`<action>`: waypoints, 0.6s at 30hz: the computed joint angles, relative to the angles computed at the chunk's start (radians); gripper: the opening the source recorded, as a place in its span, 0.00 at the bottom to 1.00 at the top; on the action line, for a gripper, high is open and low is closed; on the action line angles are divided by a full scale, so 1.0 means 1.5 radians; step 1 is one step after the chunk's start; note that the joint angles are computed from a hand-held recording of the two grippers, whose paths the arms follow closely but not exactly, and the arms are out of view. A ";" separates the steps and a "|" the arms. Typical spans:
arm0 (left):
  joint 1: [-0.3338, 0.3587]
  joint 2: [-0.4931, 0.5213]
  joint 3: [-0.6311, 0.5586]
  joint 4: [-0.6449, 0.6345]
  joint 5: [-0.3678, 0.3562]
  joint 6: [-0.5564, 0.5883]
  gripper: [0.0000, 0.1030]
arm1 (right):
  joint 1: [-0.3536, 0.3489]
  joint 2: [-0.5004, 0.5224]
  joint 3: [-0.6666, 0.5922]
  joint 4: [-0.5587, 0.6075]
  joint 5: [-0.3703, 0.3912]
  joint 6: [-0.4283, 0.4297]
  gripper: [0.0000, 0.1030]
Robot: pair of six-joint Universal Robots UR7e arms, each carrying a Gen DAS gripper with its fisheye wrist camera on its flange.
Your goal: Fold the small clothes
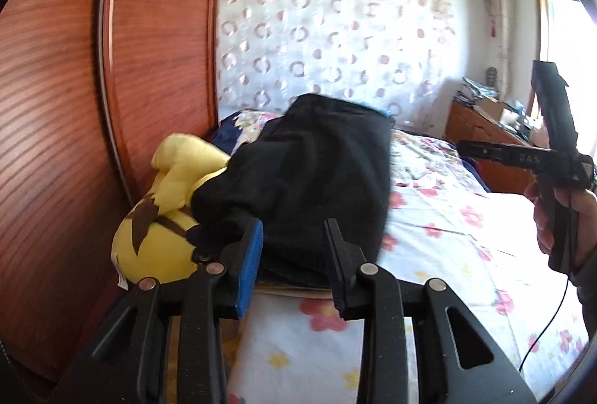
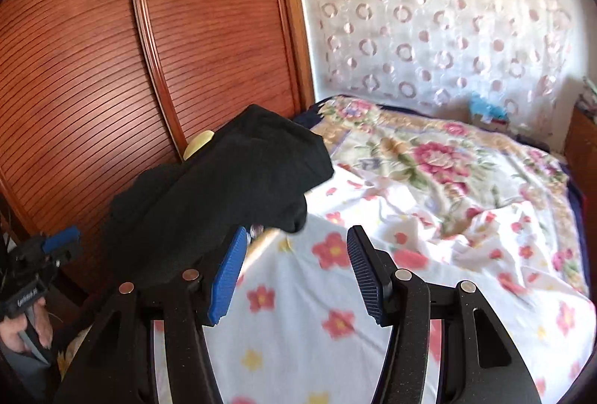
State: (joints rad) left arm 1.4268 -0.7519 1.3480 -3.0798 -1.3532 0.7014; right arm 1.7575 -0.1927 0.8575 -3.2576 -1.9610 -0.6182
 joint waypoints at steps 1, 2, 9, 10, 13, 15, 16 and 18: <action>-0.007 -0.009 0.020 -0.014 0.005 0.009 0.33 | 0.005 -0.023 0.060 -0.049 -0.007 -0.003 0.56; -0.011 -0.014 0.033 -0.022 0.008 0.013 0.33 | 0.011 -0.048 0.123 -0.098 -0.011 -0.004 0.57; -0.044 -0.056 0.130 -0.069 0.012 0.012 0.33 | 0.047 -0.123 0.385 -0.375 -0.057 -0.011 0.64; -0.047 -0.063 0.145 -0.070 0.003 0.011 0.33 | 0.054 -0.128 0.416 -0.413 -0.061 -0.009 0.64; -0.057 -0.078 0.176 -0.079 -0.006 0.007 0.33 | 0.075 -0.122 0.468 -0.513 -0.099 -0.016 0.68; -0.062 -0.087 0.198 -0.088 -0.019 -0.001 0.33 | 0.086 -0.120 0.498 -0.568 -0.114 -0.018 0.68; -0.065 -0.093 0.206 -0.081 -0.029 -0.005 0.33 | 0.094 -0.116 0.507 -0.592 -0.128 -0.021 0.68; -0.071 -0.099 0.218 -0.081 -0.032 -0.017 0.33 | 0.111 -0.103 0.510 -0.642 -0.160 -0.034 0.69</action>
State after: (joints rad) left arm 1.3198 -0.9007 1.6755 -3.2018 -1.4016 0.6761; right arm 1.9235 -0.3474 1.6221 -4.2213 -2.2015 -0.6689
